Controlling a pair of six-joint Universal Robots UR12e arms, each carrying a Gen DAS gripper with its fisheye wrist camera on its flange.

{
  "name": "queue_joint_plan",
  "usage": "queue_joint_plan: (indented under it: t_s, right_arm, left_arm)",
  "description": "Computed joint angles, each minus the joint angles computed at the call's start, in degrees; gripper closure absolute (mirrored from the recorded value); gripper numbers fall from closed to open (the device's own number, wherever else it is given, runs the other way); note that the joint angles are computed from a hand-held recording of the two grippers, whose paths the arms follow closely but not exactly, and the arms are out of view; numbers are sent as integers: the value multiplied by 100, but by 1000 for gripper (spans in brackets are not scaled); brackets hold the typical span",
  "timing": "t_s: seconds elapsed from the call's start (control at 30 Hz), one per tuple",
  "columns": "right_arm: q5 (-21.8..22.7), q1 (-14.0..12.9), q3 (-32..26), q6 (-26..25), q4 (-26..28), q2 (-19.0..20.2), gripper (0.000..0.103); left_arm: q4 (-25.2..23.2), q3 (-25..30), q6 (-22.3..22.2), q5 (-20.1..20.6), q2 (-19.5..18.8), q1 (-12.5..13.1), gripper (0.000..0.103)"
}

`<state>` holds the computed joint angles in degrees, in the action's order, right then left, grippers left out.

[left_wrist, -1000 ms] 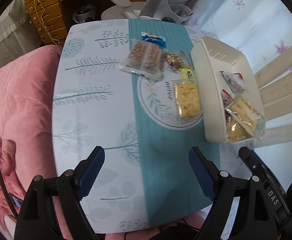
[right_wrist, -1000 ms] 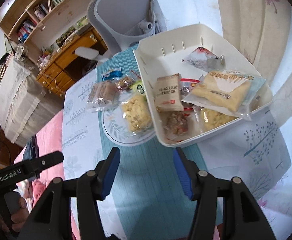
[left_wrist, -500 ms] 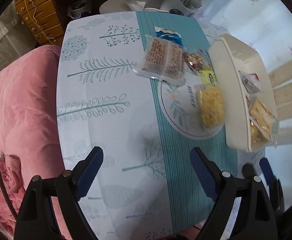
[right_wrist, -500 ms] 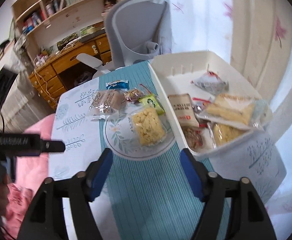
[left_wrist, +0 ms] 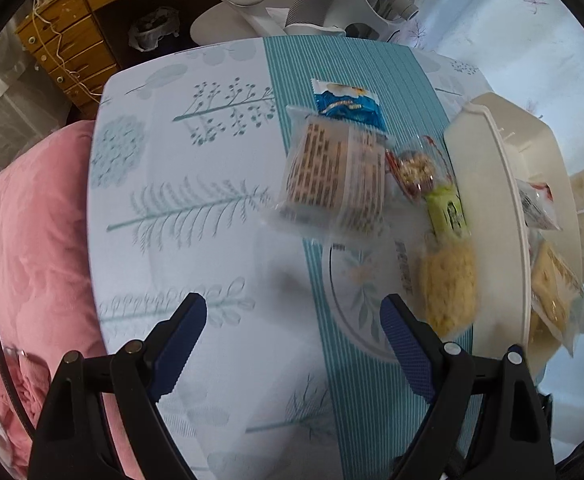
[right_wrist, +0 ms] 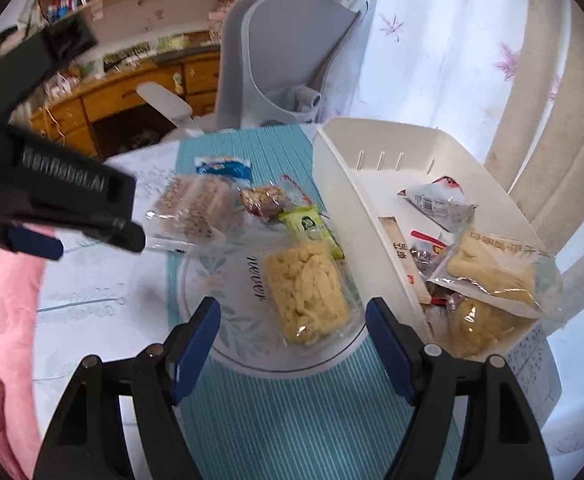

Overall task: Organize snacks
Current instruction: 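Grasp the clear printed bread bag with the left tool while the right tool grasps the clear puffed snack bag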

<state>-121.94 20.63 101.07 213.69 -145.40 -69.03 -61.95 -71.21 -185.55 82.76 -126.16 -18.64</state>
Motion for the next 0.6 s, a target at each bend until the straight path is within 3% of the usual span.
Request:
queue_joint_plan:
  t_s: [0.17,0.6]
  right_arm:
    - [-48,-39,-143,25,51,213,27]
    - [11,-235,-493,428,780,518,27]
  left_arm:
    - [-86,451,80,-29,-354,-60,15]
    - [-514,1213,-41,39,-948,-158,15]
